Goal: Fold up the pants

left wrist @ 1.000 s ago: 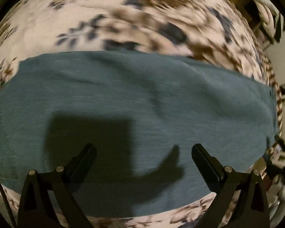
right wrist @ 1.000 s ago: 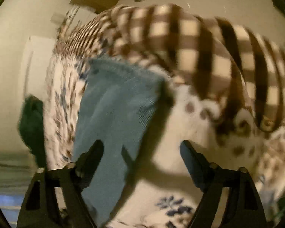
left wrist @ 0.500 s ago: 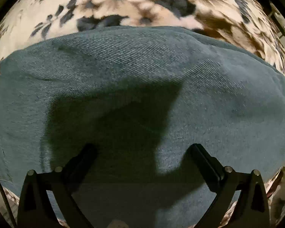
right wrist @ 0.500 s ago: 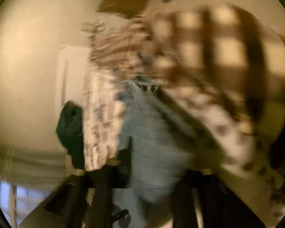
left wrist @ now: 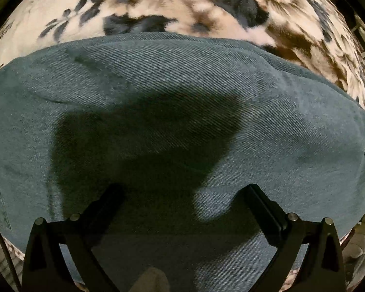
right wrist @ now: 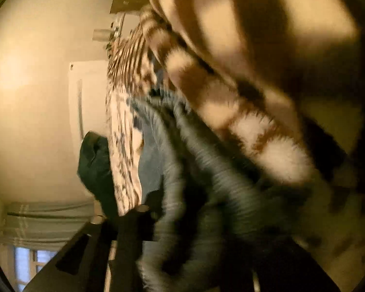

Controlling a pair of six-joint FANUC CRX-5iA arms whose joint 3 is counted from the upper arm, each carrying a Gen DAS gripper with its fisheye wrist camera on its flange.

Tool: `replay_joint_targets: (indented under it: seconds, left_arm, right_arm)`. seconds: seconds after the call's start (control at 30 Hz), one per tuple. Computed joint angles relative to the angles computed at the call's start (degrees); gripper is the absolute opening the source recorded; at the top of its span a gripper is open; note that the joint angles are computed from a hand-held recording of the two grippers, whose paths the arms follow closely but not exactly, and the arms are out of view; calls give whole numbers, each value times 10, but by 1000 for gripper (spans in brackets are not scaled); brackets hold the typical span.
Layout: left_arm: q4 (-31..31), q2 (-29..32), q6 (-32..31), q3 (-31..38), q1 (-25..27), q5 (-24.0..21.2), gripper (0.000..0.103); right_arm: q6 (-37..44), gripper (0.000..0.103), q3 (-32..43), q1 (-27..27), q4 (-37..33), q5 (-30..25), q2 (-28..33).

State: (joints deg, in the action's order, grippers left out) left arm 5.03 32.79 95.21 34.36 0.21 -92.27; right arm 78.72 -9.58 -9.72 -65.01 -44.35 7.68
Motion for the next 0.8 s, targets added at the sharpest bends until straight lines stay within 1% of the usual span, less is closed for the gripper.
replay_joint_targets:
  seconds: [0.07, 0.1, 0.13, 0.17, 0.23, 0.27, 0.3, 0.33, 0.4, 0.47, 0.53, 0.6, 0.7, 0.73, 0.8]
  left_arm:
    - [1, -13, -5, -20, 5, 7, 103]
    - [3, -14, -5, -21, 6, 6, 103]
    - [7, -22, -5, -35, 8, 11, 103]
    - [16, -24, -2, -37, 11, 15, 103]
    - [37, -33, -2, -50, 20, 29, 103]
    - [48, -52, -15, -81, 35, 42, 103]
    - [52, -58, -19, -87, 40, 45, 103]
    - [51, -62, -22, -90, 44, 45, 103]
    - [50, -75, -28, -99, 58, 48, 103]
    - [60, -92, -33, -115, 79, 52, 103]
    - [67, -101, -42, -119, 102, 48, 103]
    - [72, -121, -53, -135, 133, 47, 103]
    - [73, -148, -74, -153, 181, 42, 103]
    - [71, -156, -82, -157, 195, 39, 103]
    - [66, -178, -99, -171, 229, 37, 103]
  right_arm:
    - [7, 26, 5, 8, -11, 13, 10]
    - [-10, 13, 10, 22, 8, 30, 12]
    - [-39, 8, 14, 38, 34, 46, 12]
    - [-77, 6, 16, 54, 62, 64, 9]
    - [-114, 5, 2, 64, 86, 89, -17]
    - [-132, 5, -4, 74, 106, 103, -31]
    - [-127, 5, -9, 74, 100, 105, -42]
    - [-145, 5, -13, 85, 113, 115, -52]
    - [-172, 5, -11, 104, 147, 114, -68]
    - [-218, 5, -6, 142, 217, 116, -87]
    - [-274, 5, 10, 190, 306, 114, -95]
    - [-335, 5, 23, 248, 390, 117, -102]
    - [-402, 5, 64, 332, 506, 108, -78]
    - [-421, 5, 83, 358, 535, 104, -60]
    - [-441, 5, 119, 410, 565, 92, -28]
